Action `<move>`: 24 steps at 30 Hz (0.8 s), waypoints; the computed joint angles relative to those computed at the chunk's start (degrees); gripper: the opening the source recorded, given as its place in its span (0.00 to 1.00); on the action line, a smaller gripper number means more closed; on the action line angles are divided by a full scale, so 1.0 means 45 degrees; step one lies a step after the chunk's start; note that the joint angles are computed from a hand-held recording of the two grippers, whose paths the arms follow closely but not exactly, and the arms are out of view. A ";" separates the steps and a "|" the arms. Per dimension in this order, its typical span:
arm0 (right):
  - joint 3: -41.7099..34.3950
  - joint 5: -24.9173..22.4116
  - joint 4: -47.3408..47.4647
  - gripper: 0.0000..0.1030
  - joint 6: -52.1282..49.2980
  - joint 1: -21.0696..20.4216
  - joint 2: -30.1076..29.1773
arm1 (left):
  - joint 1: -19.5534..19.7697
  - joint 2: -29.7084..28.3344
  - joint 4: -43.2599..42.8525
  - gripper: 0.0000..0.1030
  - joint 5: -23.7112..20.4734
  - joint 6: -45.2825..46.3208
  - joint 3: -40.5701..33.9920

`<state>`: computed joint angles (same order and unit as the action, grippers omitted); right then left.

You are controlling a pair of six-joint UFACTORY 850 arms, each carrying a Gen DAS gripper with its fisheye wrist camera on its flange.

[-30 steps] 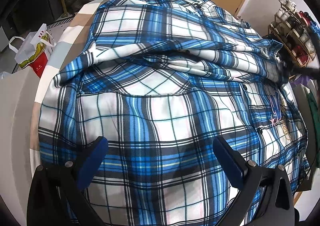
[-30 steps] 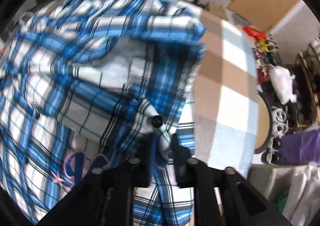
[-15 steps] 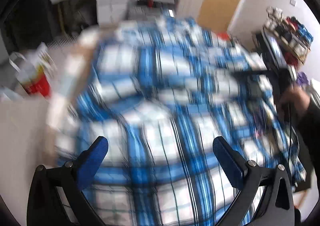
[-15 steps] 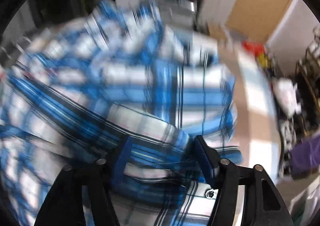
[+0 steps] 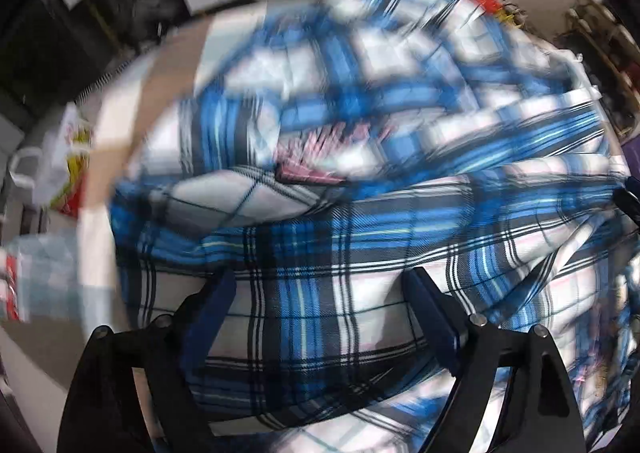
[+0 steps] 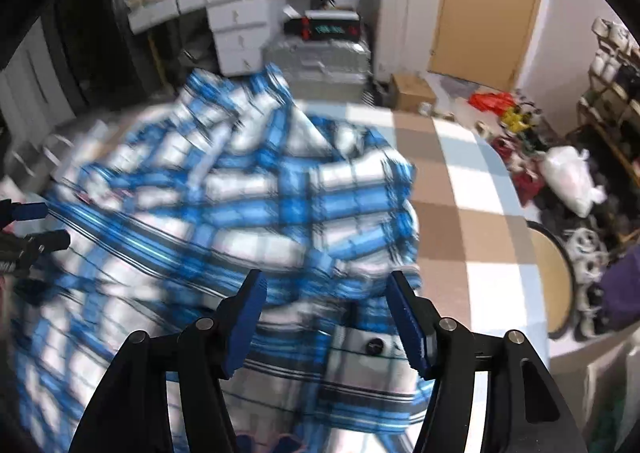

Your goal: Fold large clothes

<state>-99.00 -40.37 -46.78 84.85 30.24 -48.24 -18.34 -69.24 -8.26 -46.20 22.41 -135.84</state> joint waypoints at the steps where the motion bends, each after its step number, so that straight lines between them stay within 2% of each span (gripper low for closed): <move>1: -0.0001 0.0065 0.0378 0.60 -0.0310 -0.0101 -0.0181 | 0.0025 0.0245 -0.0177 0.85 0.0494 0.0336 0.0500; 3: -0.0318 -0.0076 0.1490 0.62 -0.1549 -0.0268 -0.0658 | 0.0017 0.0281 0.0024 0.85 0.0443 0.0329 0.0571; 4: -0.0390 -0.0186 0.1351 0.64 -0.1709 -0.0221 -0.0701 | 0.0007 0.0317 0.0257 0.85 0.0403 0.0252 0.0589; 6: -0.0655 -0.0573 0.1423 0.65 -0.2181 -0.0170 -0.0782 | -0.0007 0.0971 0.0495 0.84 0.1103 0.0230 0.1504; 7: -0.0473 -0.0371 0.1259 0.63 -0.1973 -0.0156 -0.0585 | 0.0043 0.1580 -0.0082 0.84 0.1700 0.0835 0.2402; 9: 0.0267 0.0096 -0.0274 0.66 -0.0111 -0.0003 0.0033 | 0.0180 0.2506 -0.1953 0.84 0.2630 0.2799 0.3733; 11: 0.0719 0.0409 -0.1621 0.68 0.1395 0.0131 0.0418 | 0.0055 0.2858 -0.1875 0.84 0.3529 0.3162 0.4565; 12: 0.0569 0.0274 -0.1620 0.73 0.1349 0.0159 0.0306 | -0.0058 0.2815 -0.1184 0.84 0.3599 0.2647 0.4632; 13: 0.0210 0.0027 -0.1198 0.73 0.0770 0.0143 0.0039 | -0.0164 0.2554 -0.0172 0.84 0.3424 0.1699 0.4367; 14: -0.0235 -0.0334 -0.0596 0.73 -0.0068 0.0106 -0.0304 | -0.0179 0.2024 0.0306 0.84 0.2759 0.1168 0.3573; 15: -0.0964 -0.1115 0.0213 0.73 -0.1112 0.0101 -0.0829 | -0.0099 0.1810 0.0252 0.84 0.2432 0.1152 0.3294; 16: -0.1438 -0.1557 0.0795 0.73 -0.1715 0.0066 -0.1255 | -0.0040 0.1815 -0.0078 0.84 0.2637 0.1360 0.3459; 17: -0.1379 -0.1467 0.1049 0.72 -0.1786 0.0054 -0.1302 | 0.0041 0.1858 -0.0426 0.85 0.2764 0.1629 0.3482; 20: -0.0435 -0.0394 0.0836 0.72 -0.0791 -0.0041 -0.0666 | 0.0071 0.2162 -0.0813 0.86 0.3437 0.1947 0.4098; 21: -0.0144 -0.0435 0.0366 0.66 -0.0028 0.0050 -0.0420 | 0.0062 0.2284 -0.0800 0.86 0.3667 0.1997 0.4334; 24: 0.0403 -0.1823 -0.2041 0.68 0.2178 0.0650 0.0065 | 0.0066 0.2568 -0.0968 0.86 0.3928 0.2105 0.4791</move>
<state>-97.18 -48.57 -55.97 94.65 33.16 -47.95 -18.04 -57.69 -12.62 -28.52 31.89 -114.28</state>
